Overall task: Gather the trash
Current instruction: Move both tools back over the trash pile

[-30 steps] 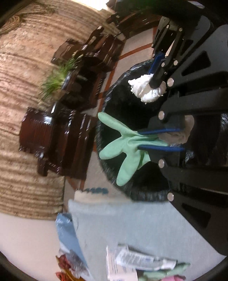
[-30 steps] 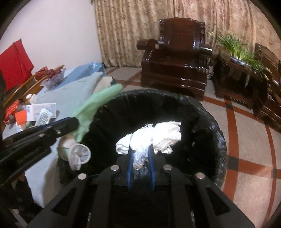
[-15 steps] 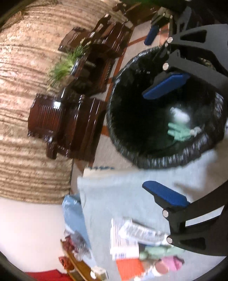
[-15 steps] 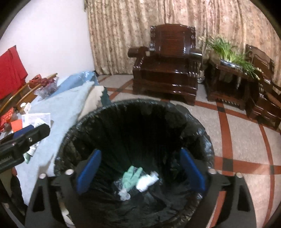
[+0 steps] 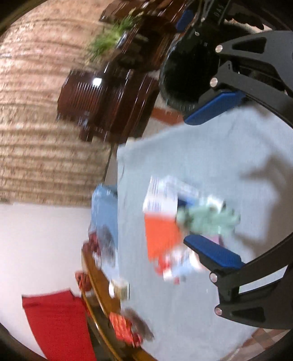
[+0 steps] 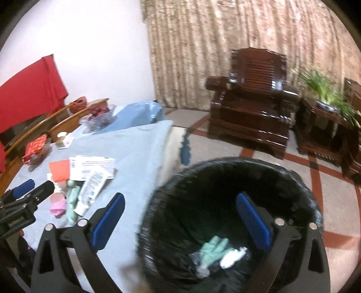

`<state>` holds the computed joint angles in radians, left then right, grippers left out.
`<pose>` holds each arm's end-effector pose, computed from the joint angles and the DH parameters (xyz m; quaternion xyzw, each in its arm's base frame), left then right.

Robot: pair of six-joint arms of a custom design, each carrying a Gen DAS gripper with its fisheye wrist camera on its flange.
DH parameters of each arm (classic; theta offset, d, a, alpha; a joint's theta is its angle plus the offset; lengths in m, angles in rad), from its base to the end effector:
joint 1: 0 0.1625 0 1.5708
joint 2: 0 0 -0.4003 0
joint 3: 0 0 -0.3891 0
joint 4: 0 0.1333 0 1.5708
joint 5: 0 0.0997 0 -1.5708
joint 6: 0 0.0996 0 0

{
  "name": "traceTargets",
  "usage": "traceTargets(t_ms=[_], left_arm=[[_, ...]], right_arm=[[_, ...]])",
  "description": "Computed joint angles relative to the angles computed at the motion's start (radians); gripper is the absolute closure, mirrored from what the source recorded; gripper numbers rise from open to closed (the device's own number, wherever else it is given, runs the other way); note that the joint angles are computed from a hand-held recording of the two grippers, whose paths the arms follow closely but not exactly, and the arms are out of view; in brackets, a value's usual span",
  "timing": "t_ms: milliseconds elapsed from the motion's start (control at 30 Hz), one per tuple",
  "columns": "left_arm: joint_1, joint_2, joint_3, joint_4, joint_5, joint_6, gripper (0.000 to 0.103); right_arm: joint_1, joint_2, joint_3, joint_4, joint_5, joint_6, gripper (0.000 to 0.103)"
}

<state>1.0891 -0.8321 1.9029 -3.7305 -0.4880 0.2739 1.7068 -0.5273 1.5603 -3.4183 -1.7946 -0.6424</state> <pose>-0.0558 -0.5843 0.1837 0.0223 0.7798 -0.4872 0.3924 0.2029 -0.6629 0.0356 0.3053 -0.8610 0.3554 0.1979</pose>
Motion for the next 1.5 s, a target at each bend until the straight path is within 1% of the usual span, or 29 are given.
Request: traceTargets(t_ms=[100, 200, 333, 433, 567, 733, 867, 1000, 1067, 1133, 1267, 1400, 1500], left_arm=[[0.013, -0.035, 0.026, -0.056, 0.042, 0.038, 0.008], [0.034, -0.063, 0.038, -0.108, 0.066, 0.077, 0.008], [0.066, -0.082, 0.041, -0.179, 0.083, 0.145, 0.008], [0.096, -0.084, 0.04, -0.186, 0.086, 0.16, 0.008], [0.134, -0.086, 0.039, -0.141, 0.077, 0.115, 0.008], [0.176, -0.084, 0.022, -0.078, 0.04, 0.053, 0.008], [0.201, -0.075, -0.006, -0.045, 0.014, 0.032, 0.008], [0.225, -0.064, -0.041, -0.01, -0.008, 0.018, 0.009], [0.235, -0.063, -0.05, -0.001, -0.014, 0.017, 0.011], [0.243, -0.068, -0.049, 0.019, -0.02, 0.005, 0.017], [0.257, -0.091, -0.025, 0.066, -0.022, -0.05, 0.017], [0.264, -0.108, -0.006, 0.053, 0.005, -0.07, 0.017], [0.264, -0.123, 0.006, 0.053, -0.012, -0.081, 0.018]], right_arm=[[0.026, 0.039, -0.036, 0.019, 0.013, -0.003, 0.006], [0.051, 0.088, -0.074, 0.018, 0.019, -0.018, 0.006], [0.08, 0.169, -0.155, 0.053, 0.0, -0.012, 0.006], [0.093, 0.222, -0.209, 0.086, -0.025, -0.014, 0.007], [0.103, 0.278, -0.261, 0.109, -0.05, -0.026, 0.01], [0.111, 0.324, -0.316, 0.153, -0.067, -0.023, 0.012], [0.115, 0.351, -0.35, 0.166, -0.076, -0.038, 0.012], [0.116, 0.371, -0.385, 0.196, -0.082, -0.032, 0.012], [0.116, 0.376, -0.392, 0.199, -0.08, -0.037, 0.012], [0.117, 0.38, -0.396, 0.202, -0.079, -0.041, 0.012], [0.118, 0.39, -0.408, 0.215, -0.081, -0.039, 0.012], [0.119, 0.391, -0.403, 0.218, -0.08, -0.041, 0.012], [0.12, 0.392, -0.398, 0.213, -0.081, -0.044, 0.012]])
